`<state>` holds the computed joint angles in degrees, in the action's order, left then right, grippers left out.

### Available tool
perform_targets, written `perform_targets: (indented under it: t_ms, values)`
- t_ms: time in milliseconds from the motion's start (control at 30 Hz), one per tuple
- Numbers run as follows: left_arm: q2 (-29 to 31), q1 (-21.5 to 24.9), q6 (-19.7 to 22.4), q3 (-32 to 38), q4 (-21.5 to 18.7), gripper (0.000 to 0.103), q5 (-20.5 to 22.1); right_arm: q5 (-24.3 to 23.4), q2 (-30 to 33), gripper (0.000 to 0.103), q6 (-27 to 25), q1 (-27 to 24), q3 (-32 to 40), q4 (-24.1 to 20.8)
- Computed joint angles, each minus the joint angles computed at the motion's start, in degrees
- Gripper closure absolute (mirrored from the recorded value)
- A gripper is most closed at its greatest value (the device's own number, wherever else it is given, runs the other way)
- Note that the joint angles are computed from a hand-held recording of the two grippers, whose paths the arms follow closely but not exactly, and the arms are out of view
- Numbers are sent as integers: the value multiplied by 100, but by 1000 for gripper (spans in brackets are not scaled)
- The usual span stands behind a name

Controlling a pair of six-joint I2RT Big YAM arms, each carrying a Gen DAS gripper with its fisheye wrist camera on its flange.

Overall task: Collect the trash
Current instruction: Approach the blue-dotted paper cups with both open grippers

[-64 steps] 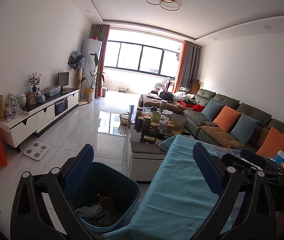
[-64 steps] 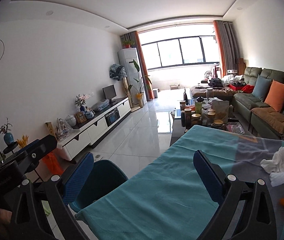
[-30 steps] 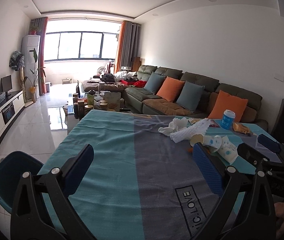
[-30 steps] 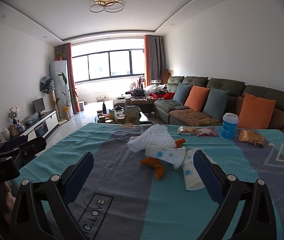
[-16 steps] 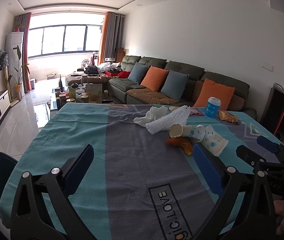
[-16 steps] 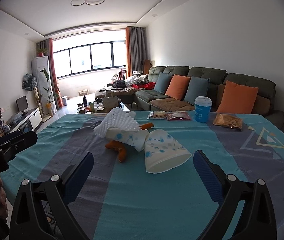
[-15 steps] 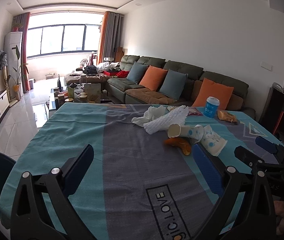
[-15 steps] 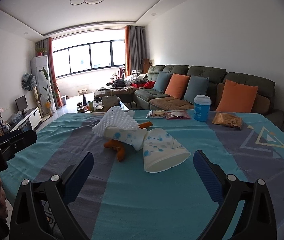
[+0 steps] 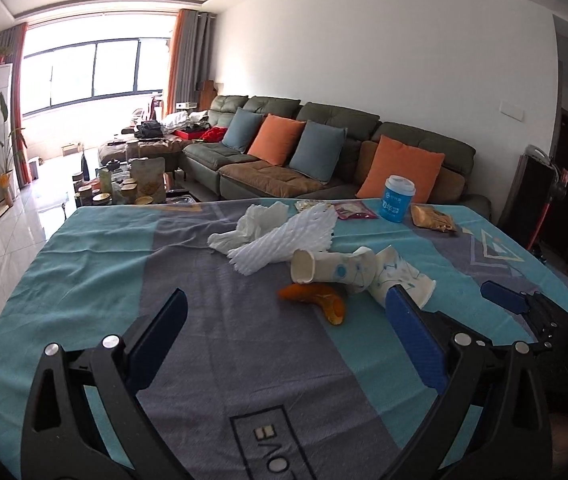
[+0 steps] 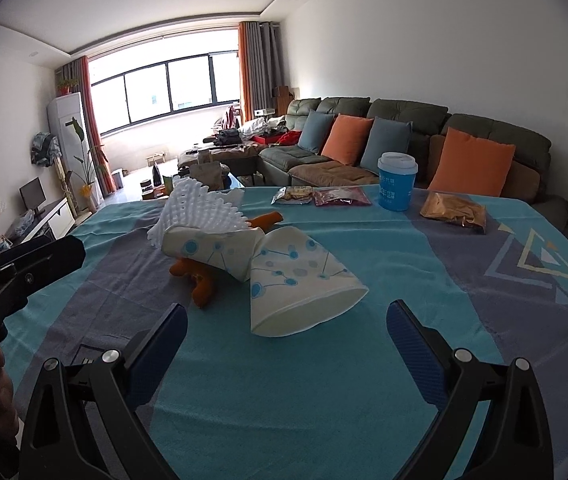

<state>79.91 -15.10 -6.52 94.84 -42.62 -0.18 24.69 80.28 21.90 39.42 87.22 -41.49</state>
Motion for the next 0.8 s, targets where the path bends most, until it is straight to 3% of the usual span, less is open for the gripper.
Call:
perform_targets:
  t_ms: [200,400,600,800]
  values:
    - [519,-97,55,533,-271,6,68,-293,202,7,-45,-225,263,-258]
    - [1041,-100,-260,1097,-704,6,255,-527,445,7,-191,-341,613,-553]
    - [1494,24,-560,1611,-1087,6,838,-593,617,7,-271,-359,813,-698]
    - [1899,-47,-268,2147,-1413,6,549,-779,668,7,-217,-479,860,-760]
